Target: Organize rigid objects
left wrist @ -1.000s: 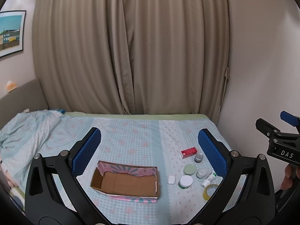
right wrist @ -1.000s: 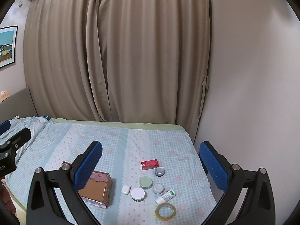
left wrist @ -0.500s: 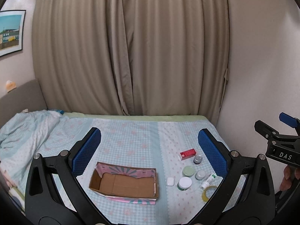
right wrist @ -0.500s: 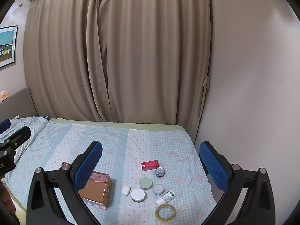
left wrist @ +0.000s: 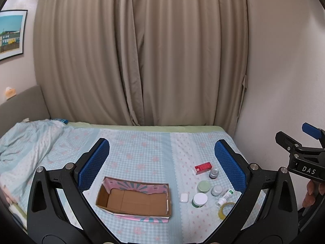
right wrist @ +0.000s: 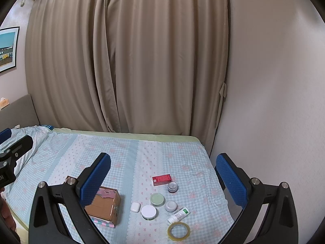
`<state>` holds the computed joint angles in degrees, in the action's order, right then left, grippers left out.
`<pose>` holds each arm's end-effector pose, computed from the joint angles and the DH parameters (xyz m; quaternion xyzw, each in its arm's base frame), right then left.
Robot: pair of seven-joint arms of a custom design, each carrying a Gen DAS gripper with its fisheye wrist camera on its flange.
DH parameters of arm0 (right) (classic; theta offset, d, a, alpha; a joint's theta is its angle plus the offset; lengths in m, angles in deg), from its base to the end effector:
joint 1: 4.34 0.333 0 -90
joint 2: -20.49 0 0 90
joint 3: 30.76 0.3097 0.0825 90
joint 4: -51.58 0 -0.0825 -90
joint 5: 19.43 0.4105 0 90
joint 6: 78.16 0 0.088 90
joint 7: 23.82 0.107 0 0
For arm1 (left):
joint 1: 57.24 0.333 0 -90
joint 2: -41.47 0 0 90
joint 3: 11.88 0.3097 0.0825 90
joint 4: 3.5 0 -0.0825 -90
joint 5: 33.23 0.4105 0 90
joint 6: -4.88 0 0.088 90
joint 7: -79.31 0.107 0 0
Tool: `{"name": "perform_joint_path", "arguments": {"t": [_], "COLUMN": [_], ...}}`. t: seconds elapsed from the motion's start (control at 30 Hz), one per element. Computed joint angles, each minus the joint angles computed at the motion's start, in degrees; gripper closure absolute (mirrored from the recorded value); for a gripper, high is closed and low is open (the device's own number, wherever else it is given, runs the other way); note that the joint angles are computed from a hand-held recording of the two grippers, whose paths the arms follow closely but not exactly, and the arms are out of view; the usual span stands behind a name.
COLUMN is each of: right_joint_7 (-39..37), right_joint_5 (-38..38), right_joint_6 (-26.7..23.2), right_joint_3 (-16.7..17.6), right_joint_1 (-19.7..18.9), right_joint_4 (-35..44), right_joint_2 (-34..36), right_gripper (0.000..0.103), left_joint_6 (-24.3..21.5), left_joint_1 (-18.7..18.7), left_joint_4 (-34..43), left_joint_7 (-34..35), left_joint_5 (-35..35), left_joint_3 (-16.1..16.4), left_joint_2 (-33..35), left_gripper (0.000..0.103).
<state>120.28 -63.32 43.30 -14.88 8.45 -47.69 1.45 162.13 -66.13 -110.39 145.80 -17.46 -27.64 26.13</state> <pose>0.4444 0.2452 0.7887 -0.5240 0.6784 -0.4265 0.2886 0.4834 -0.2614 0.7524 -0.5148 0.6584 -0.4427 0.3247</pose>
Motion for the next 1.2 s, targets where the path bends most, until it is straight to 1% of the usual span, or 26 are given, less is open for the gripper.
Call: {"name": "perform_joint_path", "arguments": {"t": [0.4,0.53,0.7,0.83,0.97,1.2], "right_joint_7": [0.0,0.5,3.1,6.0,9.9,15.0], "right_joint_5": [-0.2,-0.1,0.3,1.1,3.7,4.4], "right_joint_6": [0.0,-0.6,-2.0,-4.1,-5.9,-7.6], "right_joint_3": [-0.2,-0.2,-0.3,-0.6,-1.5,-2.2], "right_joint_1": [0.2,0.4,0.7,1.0,1.4,0.9], "right_joint_4": [0.7,1.1,0.2,-1.8,-5.7,-12.8], "right_joint_2": [0.9,1.4,1.8,1.7,0.9,-0.1], "right_gripper": [0.0,0.0,0.0,0.0,0.0,0.0], "left_joint_6": [-0.1,-2.5,-4.8,-6.8,-10.1,-17.7], "left_joint_1": [-0.2,-1.7,-3.8,-5.1,-5.4,-6.9], "left_joint_4": [-0.1,2.4,5.3,8.2,13.3,26.5], "left_joint_7": [0.2,4.4,12.9,21.0,26.7,33.2], "left_joint_5": [-0.3,-3.5,-9.9,-16.4,-19.9,-20.1], "left_joint_3": [0.1,1.5,3.3,4.0,3.2,1.0], "left_joint_2": [0.0,1.8,5.2,9.5,15.9,30.4], "left_gripper": [0.0,0.0,0.0,0.0,0.0,0.0]}}
